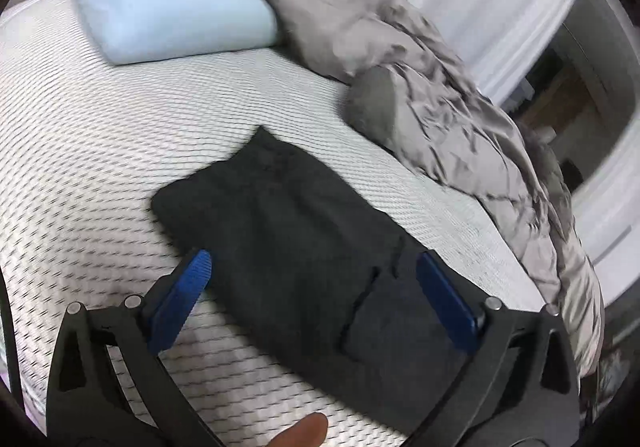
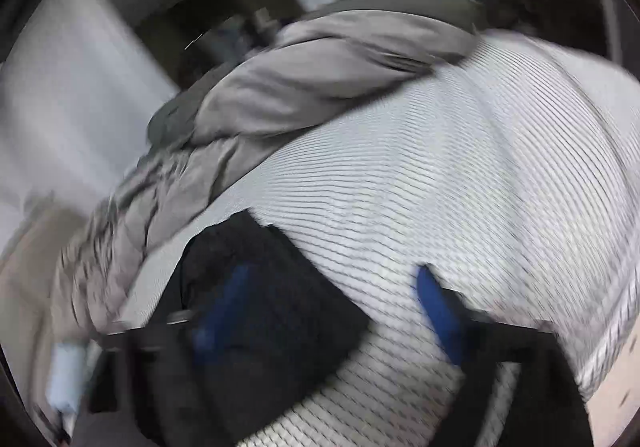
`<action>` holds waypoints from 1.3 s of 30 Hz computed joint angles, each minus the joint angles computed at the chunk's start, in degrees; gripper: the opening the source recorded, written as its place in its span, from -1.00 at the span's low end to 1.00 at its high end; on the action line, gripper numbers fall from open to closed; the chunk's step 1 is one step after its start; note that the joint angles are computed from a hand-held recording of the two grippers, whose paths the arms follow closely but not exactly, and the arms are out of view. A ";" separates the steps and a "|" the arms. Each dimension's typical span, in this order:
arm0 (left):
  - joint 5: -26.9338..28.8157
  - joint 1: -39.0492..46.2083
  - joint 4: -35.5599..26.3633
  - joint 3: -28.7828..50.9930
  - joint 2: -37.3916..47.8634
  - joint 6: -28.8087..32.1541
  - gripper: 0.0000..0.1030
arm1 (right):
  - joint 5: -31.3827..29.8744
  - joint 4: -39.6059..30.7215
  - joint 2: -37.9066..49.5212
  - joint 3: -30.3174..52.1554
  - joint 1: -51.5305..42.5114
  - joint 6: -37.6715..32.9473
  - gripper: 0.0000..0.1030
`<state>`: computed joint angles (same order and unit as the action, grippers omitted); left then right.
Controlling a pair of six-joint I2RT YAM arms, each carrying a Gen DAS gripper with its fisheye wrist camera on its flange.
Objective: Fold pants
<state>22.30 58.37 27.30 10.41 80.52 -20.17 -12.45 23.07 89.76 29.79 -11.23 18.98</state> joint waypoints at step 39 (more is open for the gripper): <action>-31.01 -15.79 -18.95 38.31 34.80 12.60 -0.32 | 20.35 -12.85 23.86 31.96 16.52 -7.47 0.63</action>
<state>-8.72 42.58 8.35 48.72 115.32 -7.57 7.90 10.22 113.62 61.75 5.29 11.51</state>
